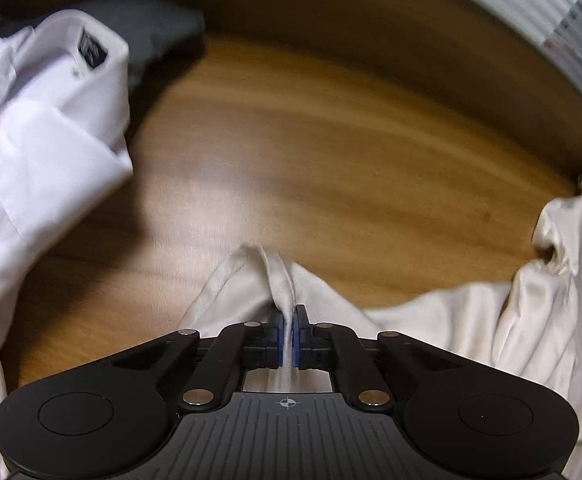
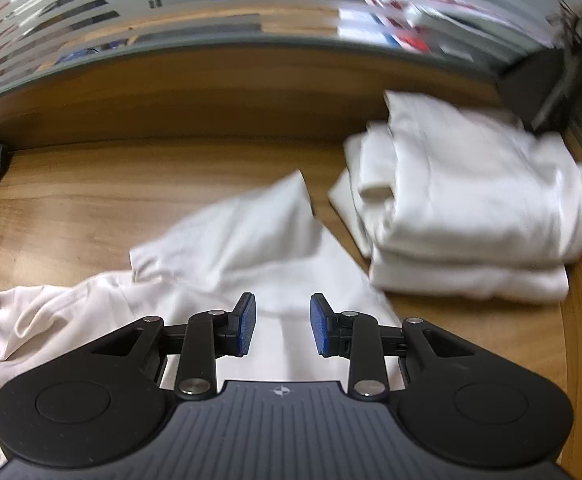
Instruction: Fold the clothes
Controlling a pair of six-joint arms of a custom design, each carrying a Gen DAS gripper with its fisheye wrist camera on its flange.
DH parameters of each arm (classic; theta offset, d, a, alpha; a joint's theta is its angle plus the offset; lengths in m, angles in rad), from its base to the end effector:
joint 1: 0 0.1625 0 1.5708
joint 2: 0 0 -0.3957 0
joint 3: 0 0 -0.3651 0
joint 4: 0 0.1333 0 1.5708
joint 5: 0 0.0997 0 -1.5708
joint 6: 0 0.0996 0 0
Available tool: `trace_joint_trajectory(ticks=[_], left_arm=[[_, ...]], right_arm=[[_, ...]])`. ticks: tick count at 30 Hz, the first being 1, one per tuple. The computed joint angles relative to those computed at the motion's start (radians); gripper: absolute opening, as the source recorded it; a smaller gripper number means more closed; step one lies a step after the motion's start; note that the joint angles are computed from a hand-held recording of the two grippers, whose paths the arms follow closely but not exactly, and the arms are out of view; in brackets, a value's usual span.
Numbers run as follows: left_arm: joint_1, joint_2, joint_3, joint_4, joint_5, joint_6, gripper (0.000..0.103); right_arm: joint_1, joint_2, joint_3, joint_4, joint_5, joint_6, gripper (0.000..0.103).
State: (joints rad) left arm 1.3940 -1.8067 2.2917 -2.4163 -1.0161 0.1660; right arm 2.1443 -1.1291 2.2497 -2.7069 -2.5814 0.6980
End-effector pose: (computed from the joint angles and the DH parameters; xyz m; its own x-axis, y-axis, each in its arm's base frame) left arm 0.1207 -0.3808 0.3330 -0.8303 0.1193 -0.5443 0.3060 0.9140 -0.2665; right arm 0.2736 -0.3334 0.1401 -0.6961 0.3274 0.6390 -0.1242 0.8217 -0.5563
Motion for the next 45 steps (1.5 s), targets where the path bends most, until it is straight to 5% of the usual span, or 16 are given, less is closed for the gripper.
trace_joint_trajectory(ticks=[5, 14, 18, 27, 35, 37, 39, 45], left_arm=[[-0.014, 0.034, -0.035, -0.116, 0.034, 0.028, 0.004], [0.027, 0.179, -0.193, -0.078, 0.025, -0.013, 0.012], [0.027, 0.135, -0.165, -0.135, -0.022, 0.038, 0.047], [0.047, 0.0, -0.083, -0.051, -0.04, 0.16, 0.05], [0.056, 0.008, -0.045, -0.05, -0.01, 0.183, 0.055], [0.065, 0.014, -0.043, -0.051, -0.023, 0.194, 0.05], [0.094, 0.042, -0.071, -0.036, -0.07, 0.213, 0.004], [0.084, 0.073, -0.081, -0.128, -0.1, 0.205, 0.005]], right_arm=[[0.027, -0.035, 0.036, 0.096, 0.009, 0.144, 0.034], [0.056, -0.047, 0.077, 0.138, 0.037, 0.279, 0.034], [0.071, -0.048, 0.083, 0.141, 0.05, 0.299, 0.034], [0.097, -0.039, 0.088, 0.164, 0.078, 0.356, 0.034], [0.113, -0.034, 0.073, 0.226, 0.09, 0.384, 0.035], [0.116, -0.036, 0.075, 0.232, 0.091, 0.395, 0.035], [0.119, -0.039, 0.075, 0.243, 0.091, 0.408, 0.035], [0.125, -0.047, 0.078, 0.269, 0.084, 0.446, 0.035]])
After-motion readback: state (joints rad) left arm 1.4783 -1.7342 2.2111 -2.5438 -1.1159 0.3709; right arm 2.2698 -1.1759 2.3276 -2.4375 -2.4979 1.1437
